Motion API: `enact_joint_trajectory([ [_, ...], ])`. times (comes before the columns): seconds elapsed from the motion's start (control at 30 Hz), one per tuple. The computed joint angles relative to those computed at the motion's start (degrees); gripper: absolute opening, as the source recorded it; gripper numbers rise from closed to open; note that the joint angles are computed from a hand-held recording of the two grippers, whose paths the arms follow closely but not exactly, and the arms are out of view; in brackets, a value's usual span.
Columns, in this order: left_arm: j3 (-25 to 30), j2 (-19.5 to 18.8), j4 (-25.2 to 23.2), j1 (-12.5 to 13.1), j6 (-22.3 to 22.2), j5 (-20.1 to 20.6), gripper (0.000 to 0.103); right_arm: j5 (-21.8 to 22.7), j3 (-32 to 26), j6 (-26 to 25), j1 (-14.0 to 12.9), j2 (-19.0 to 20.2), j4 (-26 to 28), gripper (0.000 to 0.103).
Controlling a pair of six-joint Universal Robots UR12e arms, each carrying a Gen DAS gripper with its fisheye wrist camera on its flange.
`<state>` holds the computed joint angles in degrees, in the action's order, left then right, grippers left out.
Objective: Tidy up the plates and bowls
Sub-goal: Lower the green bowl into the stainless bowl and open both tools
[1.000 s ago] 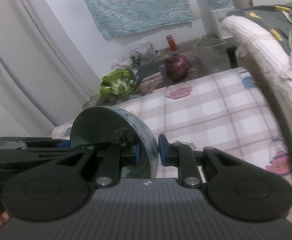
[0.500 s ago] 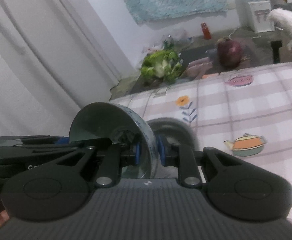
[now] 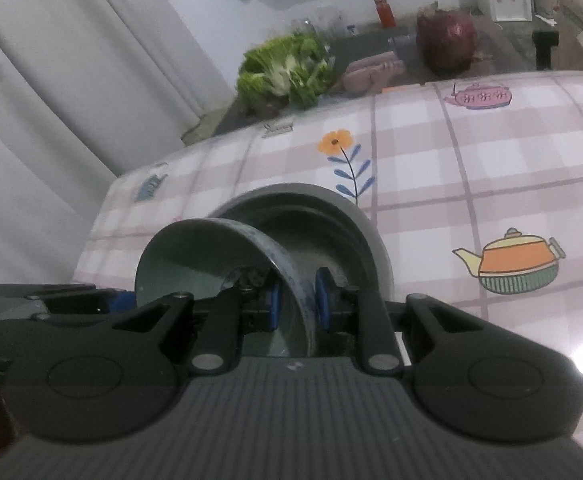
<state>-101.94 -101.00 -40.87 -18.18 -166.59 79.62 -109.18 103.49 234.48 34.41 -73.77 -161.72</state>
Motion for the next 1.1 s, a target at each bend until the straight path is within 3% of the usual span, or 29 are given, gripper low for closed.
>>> enact_joint_trajectory([
  [0.17,0.0,0.1,0.3,0.3,1.4,-0.6,0.038,-2.8,-1.4,-2.2,0.6,0.5,3.3,0.021],
  [0.33,-0.4,0.9,1.8,0.7,2.4,-1.8,0.048,-5.9,-1.5,-3.4,1.3,0.3,3.2,0.029],
  [0.4,-0.8,1.4,2.6,1.2,2.4,-3.3,0.062,-7.1,-1.4,-3.5,1.7,0.0,3.5,0.034],
  [0.53,-2.3,2.8,5.2,2.1,4.1,-5.0,0.075,-9.2,0.0,-2.5,2.6,-1.3,2.1,0.048],
  [0.7,-4.1,5.5,6.2,3.5,5.1,-6.3,0.084,-13.3,2.0,-0.1,4.9,-2.9,-1.4,0.058],
  [0.87,-6.8,9.3,6.3,6.0,5.7,-8.0,0.088,-19.0,3.9,3.5,9.0,-4.5,-4.4,0.077],
  [0.97,-9.1,12.1,7.3,8.0,6.2,-9.0,0.092,-21.6,4.7,7.5,11.8,-5.3,-3.4,0.08],
  [1.1,-12.6,16.0,8.3,10.4,5.9,-9.9,0.095,-20.2,5.3,12.4,14.3,-6.1,-1.4,0.08],
])
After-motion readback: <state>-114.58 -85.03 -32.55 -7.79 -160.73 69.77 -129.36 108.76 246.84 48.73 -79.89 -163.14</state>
